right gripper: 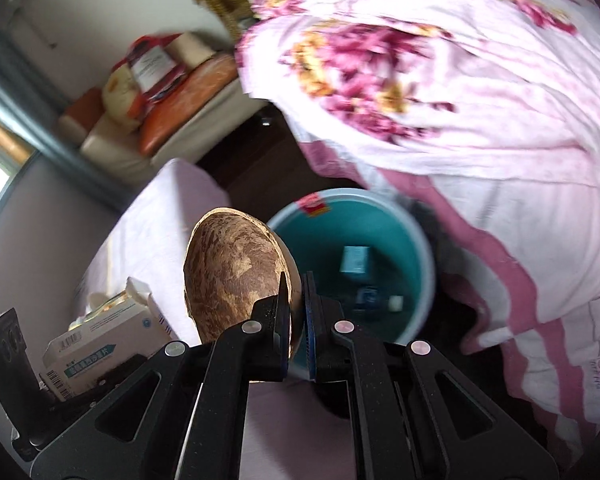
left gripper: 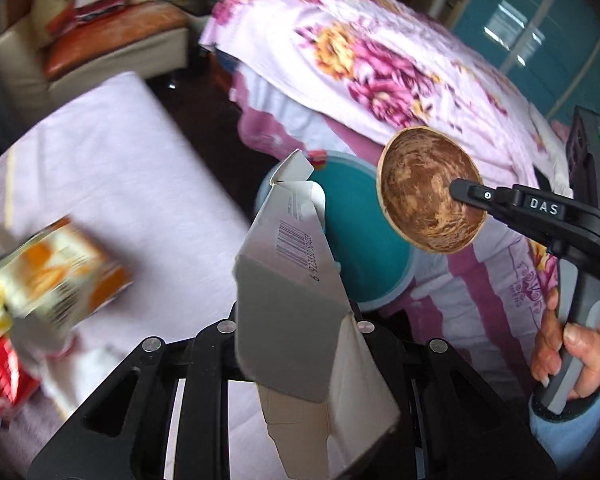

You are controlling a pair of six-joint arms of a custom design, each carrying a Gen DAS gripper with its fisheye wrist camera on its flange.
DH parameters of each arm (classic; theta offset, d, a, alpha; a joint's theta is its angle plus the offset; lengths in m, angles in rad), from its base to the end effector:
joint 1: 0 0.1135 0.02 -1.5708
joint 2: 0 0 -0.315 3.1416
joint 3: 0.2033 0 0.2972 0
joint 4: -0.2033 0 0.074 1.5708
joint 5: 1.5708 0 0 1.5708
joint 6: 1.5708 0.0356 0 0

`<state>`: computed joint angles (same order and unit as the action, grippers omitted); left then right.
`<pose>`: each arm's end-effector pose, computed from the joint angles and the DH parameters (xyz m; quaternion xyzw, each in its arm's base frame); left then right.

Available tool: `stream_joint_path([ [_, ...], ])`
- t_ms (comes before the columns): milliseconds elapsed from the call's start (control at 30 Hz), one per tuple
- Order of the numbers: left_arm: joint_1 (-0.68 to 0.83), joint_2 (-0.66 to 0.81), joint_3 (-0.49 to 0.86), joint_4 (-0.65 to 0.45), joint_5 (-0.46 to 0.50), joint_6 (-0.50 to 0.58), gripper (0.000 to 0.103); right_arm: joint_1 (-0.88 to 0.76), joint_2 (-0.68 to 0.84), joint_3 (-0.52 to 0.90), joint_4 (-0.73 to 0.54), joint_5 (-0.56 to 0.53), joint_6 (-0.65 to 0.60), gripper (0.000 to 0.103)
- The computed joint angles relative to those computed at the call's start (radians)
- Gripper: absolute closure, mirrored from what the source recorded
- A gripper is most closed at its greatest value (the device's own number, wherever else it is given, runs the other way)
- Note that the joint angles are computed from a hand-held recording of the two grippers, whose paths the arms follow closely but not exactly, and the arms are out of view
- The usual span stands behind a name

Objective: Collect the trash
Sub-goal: 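Drop the medicine box into the teal bin with the left tool while the right tool drops the bowl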

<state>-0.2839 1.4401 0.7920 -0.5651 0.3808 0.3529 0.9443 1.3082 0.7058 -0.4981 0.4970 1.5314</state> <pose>0.2696 -0.0924 0.1977 0.3345 0.9072 -0.1801 0.1810 0.1661 0.2005 0.2084 0.3276 0.8857 0.1353 0.2999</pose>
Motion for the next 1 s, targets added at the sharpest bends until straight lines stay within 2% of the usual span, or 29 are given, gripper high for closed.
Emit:
stream_joint_path([
  [133, -0.106, 0.102, 0.024, 0.057, -0.050, -0.062, 0.080, -0.044, -0.031, -0.083, 0.036, -0.037, 0.012, 0.097],
  [300, -0.163, 0.193, 0.066, 0.083, -0.086, -0.098, 0.078, -0.093, -0.048, -0.152, 0.078, -0.078, 0.006, 0.097],
  [400, -0.170, 0.219, 0.080, 0.087, -0.096, -0.115, 0.059, -0.112, -0.040, -0.169, 0.096, -0.095, -0.007, 0.096],
  [467, -0.167, 0.225, 0.080, 0.098, -0.103, -0.123, 0.038, -0.119, -0.031, -0.170, 0.106, -0.102, -0.012, 0.096],
  [500, -0.163, 0.222, 0.076, 0.107, -0.107, -0.125, 0.035, -0.125, -0.025, -0.172, 0.114, -0.108, -0.018, 0.096],
  [633, -0.142, 0.211, 0.074, 0.094, -0.098, -0.117, 0.033, -0.131, 0.004, -0.160, 0.128, -0.120, -0.031, 0.096],
  [733, -0.120, 0.184, 0.053, 0.101, -0.100, -0.110, 0.015, -0.128, 0.033, -0.141, 0.133, -0.126, -0.036, 0.096],
  [1000, -0.054, 0.137, 0.028, 0.068, -0.059, -0.064, 0.014, -0.141, 0.114, -0.093, 0.138, -0.176, -0.068, 0.094],
])
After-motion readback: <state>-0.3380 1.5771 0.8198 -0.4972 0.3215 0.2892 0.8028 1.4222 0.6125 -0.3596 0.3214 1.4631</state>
